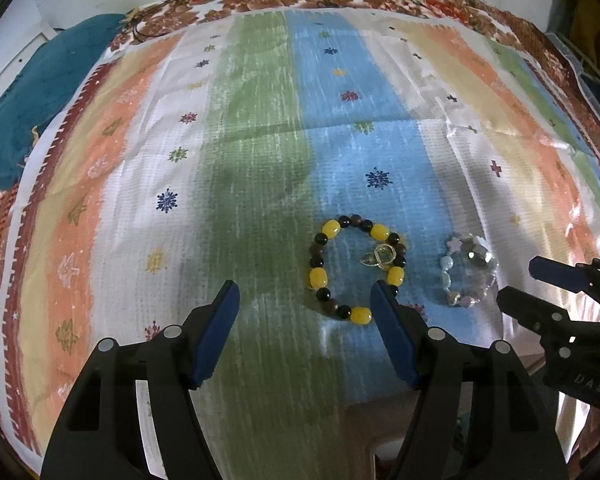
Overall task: Organize jewelry
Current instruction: 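Move both open tools toward the yellow-and-black and pale stone bracelets, then close left tool on yellow-and-black bracelet while right tool closes on pale stone bracelet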
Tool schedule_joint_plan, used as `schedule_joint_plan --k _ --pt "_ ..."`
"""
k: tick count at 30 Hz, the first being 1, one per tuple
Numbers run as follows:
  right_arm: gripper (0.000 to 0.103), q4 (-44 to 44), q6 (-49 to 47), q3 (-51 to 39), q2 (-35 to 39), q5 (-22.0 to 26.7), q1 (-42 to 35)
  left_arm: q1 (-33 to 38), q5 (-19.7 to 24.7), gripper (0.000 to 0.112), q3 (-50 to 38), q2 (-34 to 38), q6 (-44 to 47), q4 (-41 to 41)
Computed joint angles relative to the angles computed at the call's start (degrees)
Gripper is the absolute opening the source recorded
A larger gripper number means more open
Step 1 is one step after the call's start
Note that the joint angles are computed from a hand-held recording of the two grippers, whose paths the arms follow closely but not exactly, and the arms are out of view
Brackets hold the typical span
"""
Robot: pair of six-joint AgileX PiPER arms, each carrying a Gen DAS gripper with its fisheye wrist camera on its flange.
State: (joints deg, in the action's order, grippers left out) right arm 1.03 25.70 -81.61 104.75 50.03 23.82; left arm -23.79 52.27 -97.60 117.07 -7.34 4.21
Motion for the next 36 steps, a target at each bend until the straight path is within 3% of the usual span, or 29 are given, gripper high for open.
schedule_joint_plan --k 22,27,36 --pt "0.057 5.14 -4.84 -3.53 6.31 0.44 -2.54 1.41 1.8 0.067 -6.8 8.43 3.53 -1.3" --pt "0.056 5.4 -4.8 -3.02 6.24 0.04 -2.66 1.37 1.26 0.061 -6.22 8.78 3.98 -0.78" --pt "0.026 1.22 -1.91 -3.32 6.67 1.33 -2.38 1.56 1.3 0.033 -5.98 8.67 4.49 -1.7"
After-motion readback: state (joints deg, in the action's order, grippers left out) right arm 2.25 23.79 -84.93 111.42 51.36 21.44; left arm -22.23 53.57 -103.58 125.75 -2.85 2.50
